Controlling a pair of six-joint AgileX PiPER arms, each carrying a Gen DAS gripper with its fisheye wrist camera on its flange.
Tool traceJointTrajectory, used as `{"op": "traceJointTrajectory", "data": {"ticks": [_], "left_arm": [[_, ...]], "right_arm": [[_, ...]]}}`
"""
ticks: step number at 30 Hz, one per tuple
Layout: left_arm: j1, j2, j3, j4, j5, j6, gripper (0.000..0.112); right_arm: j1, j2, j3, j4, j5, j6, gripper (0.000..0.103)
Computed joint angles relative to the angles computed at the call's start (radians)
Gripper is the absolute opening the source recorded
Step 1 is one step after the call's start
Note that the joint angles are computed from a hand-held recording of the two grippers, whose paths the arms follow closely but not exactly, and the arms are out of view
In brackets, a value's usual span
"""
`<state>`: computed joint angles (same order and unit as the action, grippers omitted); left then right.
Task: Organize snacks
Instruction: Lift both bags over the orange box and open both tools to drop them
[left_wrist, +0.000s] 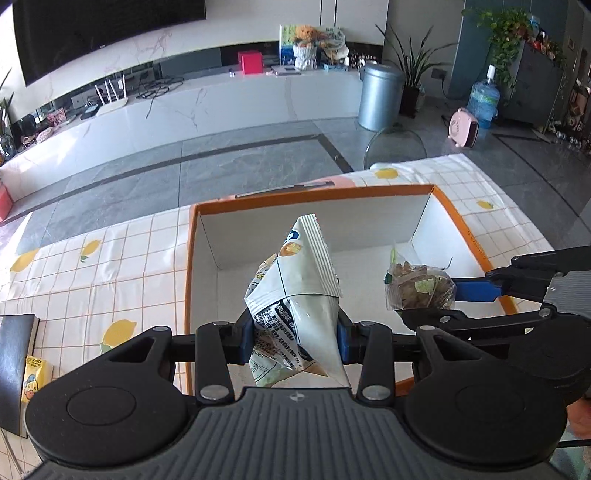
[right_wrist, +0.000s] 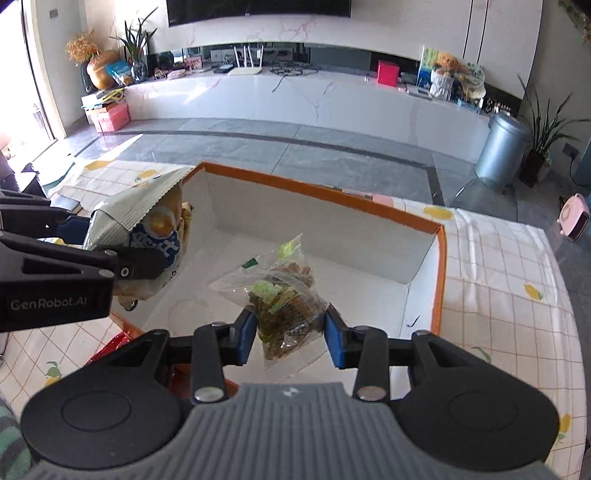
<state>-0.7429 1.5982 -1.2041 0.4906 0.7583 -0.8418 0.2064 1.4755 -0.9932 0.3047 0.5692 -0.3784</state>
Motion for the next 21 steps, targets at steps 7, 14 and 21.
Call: {"op": "traceJointTrajectory", "data": {"ticks": [7,14,21], "left_arm": [[0.066,0.139,-0.110,-0.125,0.081,0.175,0.046],[0.071,0.232,-0.204,-0.168,0.187,0.252,0.047],[0.092,0.274,-0.246,-0.213,0.236,0.272,0.048]], "right_arm": [[0.007,0.183,-0.123,-0.001,0.082,0.001,0.037],[0.017,0.286,-0.199,-0.014,0.159,0.015,0.038],[0.011,0.366,-0.290,-0.024,0.227,0.047,0.039]]}}
